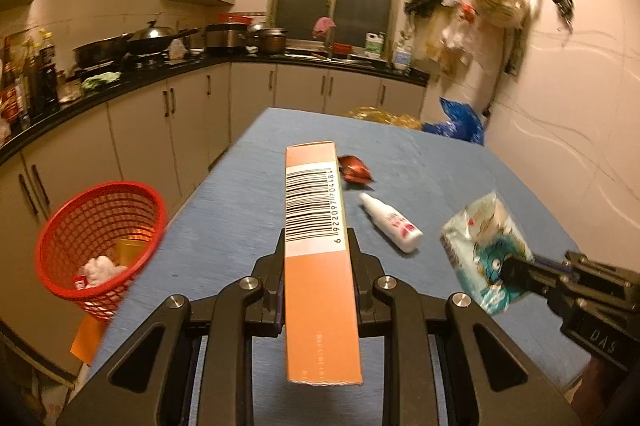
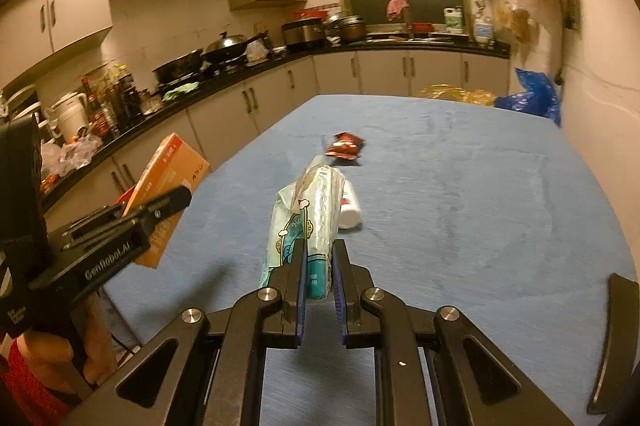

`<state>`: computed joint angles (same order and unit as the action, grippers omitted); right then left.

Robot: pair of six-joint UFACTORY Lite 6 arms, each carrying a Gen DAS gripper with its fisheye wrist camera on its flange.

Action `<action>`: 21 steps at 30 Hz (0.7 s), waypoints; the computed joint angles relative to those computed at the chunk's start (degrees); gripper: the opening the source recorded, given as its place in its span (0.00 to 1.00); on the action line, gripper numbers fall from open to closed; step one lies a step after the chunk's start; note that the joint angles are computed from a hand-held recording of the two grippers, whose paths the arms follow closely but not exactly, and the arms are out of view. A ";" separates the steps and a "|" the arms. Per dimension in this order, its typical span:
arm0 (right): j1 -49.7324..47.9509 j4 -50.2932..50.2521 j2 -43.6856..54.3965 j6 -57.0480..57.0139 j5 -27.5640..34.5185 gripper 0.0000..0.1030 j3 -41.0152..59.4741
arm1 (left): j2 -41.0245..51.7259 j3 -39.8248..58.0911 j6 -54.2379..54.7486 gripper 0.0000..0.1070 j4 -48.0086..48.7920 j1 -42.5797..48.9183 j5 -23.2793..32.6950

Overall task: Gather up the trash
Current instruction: 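Carry the orange box in the left tool while the right tool carries the wipe pack to the basket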

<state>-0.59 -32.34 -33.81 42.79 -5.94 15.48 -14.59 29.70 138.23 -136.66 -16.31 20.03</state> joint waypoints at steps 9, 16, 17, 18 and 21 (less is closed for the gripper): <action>12.12 25.26 21.00 -22.32 -1.39 0.12 16.58 | 6.40 7.28 -17.74 0.21 21.77 19.10 7.30; 18.71 19.71 38.21 -15.65 1.03 0.13 35.16 | 18.64 17.58 -22.16 0.21 30.43 32.16 12.25; 19.39 15.00 40.99 -10.90 1.80 0.13 38.58 | 21.28 20.02 -23.69 0.21 32.42 33.71 12.74; 20.12 9.06 44.17 -4.90 2.51 0.13 42.44 | 23.75 22.40 -25.30 0.21 34.60 34.99 13.10; 21.89 -7.80 52.74 13.09 3.69 0.13 52.56 | 29.90 28.26 -28.60 0.21 38.39 37.30 13.13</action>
